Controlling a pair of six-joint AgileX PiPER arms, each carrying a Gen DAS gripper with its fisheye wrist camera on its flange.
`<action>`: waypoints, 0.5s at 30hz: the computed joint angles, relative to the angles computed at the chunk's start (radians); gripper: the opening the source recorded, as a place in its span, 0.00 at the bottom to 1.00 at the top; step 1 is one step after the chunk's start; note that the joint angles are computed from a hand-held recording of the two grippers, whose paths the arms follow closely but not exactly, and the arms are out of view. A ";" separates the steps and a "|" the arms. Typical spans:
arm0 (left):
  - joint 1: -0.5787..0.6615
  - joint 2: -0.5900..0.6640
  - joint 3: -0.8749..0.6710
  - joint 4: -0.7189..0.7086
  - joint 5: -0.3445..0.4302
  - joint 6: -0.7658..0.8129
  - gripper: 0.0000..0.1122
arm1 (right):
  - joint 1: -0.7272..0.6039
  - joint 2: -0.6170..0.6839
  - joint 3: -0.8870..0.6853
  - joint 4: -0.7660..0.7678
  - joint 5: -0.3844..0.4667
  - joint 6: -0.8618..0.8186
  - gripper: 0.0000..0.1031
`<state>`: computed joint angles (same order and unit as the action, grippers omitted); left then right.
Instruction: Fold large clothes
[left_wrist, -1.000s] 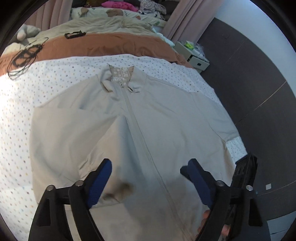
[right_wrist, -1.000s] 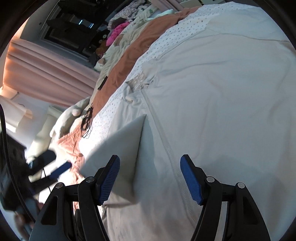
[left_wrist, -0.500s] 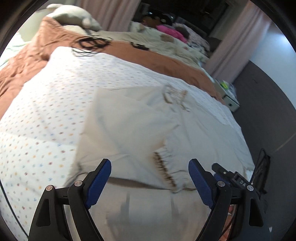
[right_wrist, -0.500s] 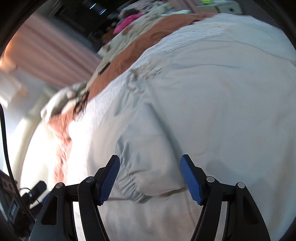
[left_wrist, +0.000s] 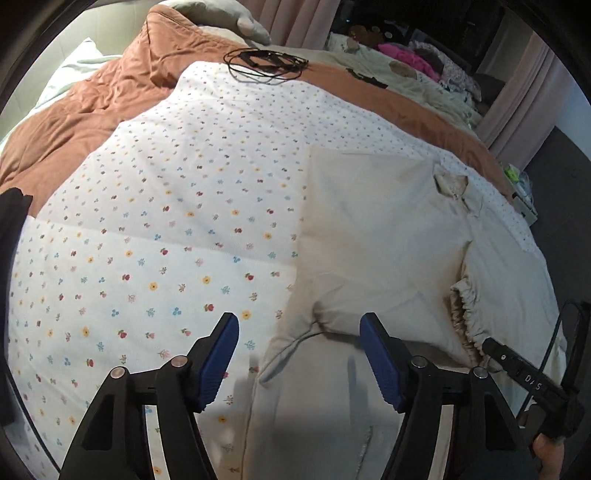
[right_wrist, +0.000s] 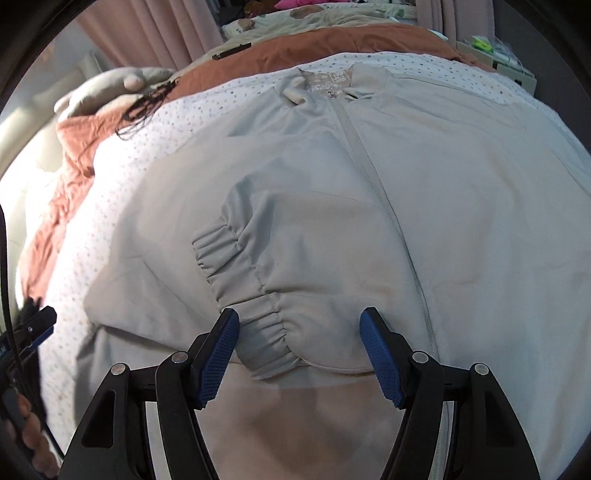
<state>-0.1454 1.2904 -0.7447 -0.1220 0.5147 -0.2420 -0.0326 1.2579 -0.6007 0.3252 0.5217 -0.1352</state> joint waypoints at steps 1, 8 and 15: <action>0.001 0.013 0.002 0.008 0.000 0.000 0.57 | 0.023 -0.003 0.002 -0.053 -0.012 0.061 0.66; 0.066 0.097 0.027 -0.117 -0.033 0.172 0.45 | 0.166 -0.026 -0.006 -0.335 0.006 0.384 0.66; 0.042 0.140 0.024 -0.038 -0.041 0.103 0.31 | 0.271 0.040 -0.016 -0.533 0.036 0.538 0.66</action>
<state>-0.1030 1.4303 -0.7206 -0.1597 0.4737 -0.1393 0.2385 1.2982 -0.6163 -0.2077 0.5574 0.4031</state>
